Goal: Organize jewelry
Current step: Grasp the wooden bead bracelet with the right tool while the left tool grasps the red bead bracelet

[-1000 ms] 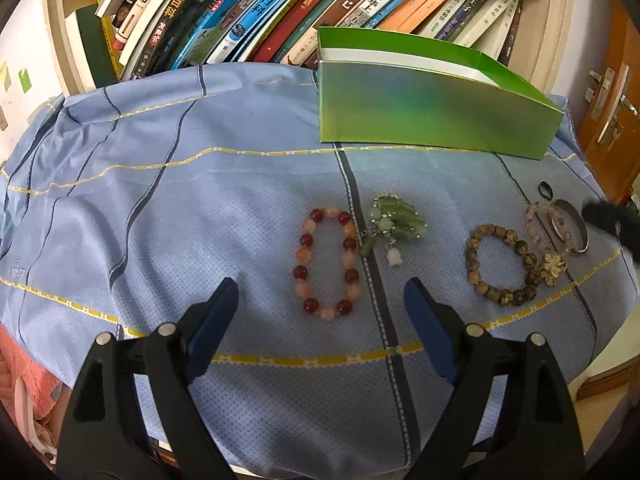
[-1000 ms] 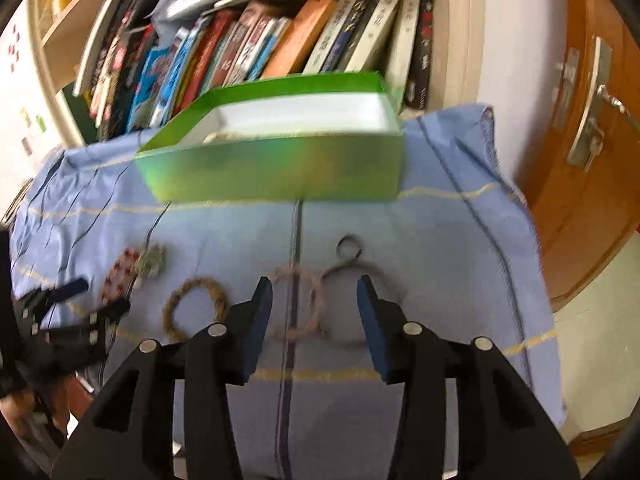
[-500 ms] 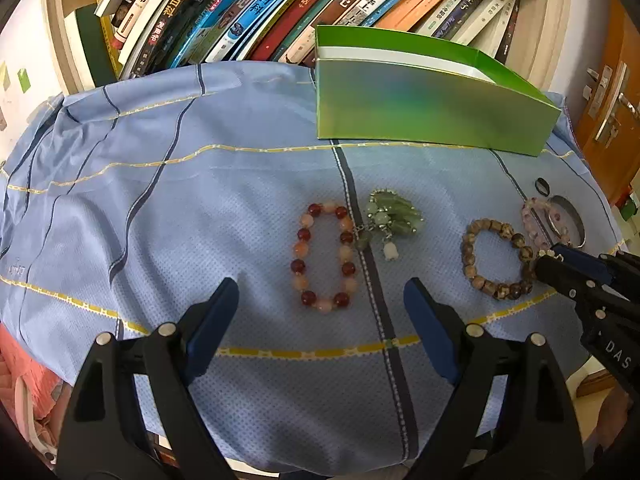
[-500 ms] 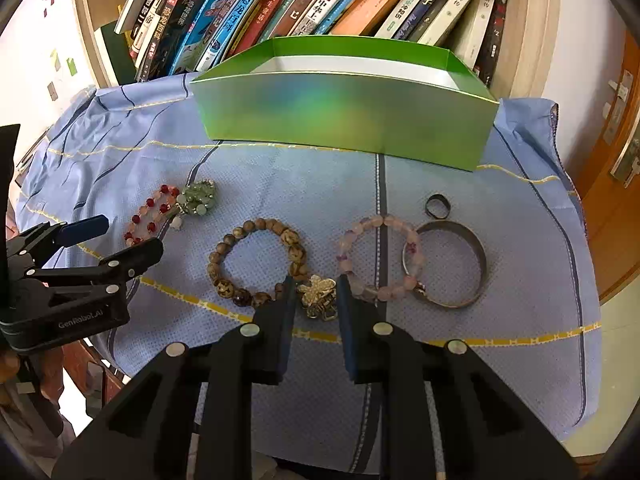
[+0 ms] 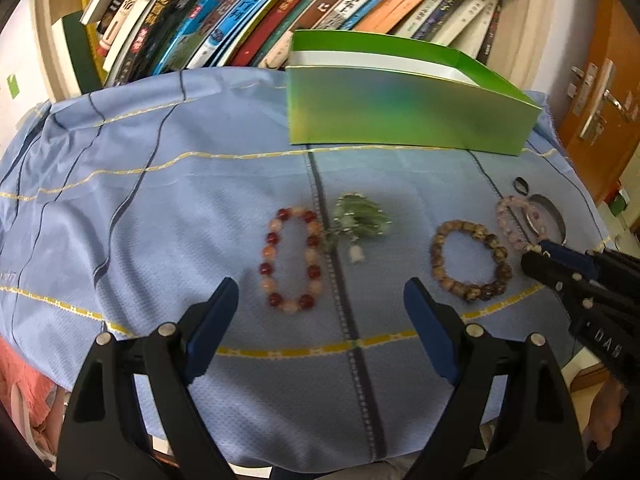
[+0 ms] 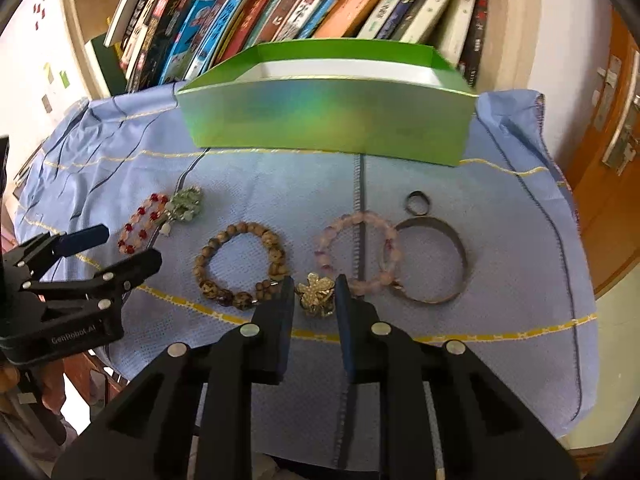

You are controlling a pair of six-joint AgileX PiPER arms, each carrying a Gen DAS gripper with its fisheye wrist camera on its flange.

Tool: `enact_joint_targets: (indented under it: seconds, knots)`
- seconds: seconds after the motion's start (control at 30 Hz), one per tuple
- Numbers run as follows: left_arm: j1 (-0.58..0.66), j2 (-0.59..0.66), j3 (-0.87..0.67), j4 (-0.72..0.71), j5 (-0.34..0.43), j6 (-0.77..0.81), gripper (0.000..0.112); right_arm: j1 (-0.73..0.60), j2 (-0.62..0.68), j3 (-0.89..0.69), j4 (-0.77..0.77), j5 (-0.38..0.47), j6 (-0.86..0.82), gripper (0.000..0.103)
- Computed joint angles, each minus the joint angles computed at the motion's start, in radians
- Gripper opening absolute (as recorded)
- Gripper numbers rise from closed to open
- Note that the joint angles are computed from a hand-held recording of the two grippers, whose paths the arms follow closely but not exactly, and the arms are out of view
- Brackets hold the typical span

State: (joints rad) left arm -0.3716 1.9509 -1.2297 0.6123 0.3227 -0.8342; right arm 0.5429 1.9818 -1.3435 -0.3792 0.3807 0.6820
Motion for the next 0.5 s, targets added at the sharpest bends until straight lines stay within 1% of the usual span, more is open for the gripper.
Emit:
enact_joint_targets:
  seconds: [0.2,0.33,0.5]
  knots:
    - [0.012,0.013,-0.016,-0.035,0.005,0.026,0.084,-0.032,-0.031,0.041,-0.04,-0.008,0.052,0.021]
    - [0.014,0.01,-0.021,-0.037,0.003,0.033,0.084,-0.057,-0.037,0.051,0.009,-0.015,0.02,0.021]
    - [0.014,0.015,-0.027,-0.039,0.012,0.039,0.084,-0.039,-0.025,0.035,0.089,-0.031,-0.075,0.024]
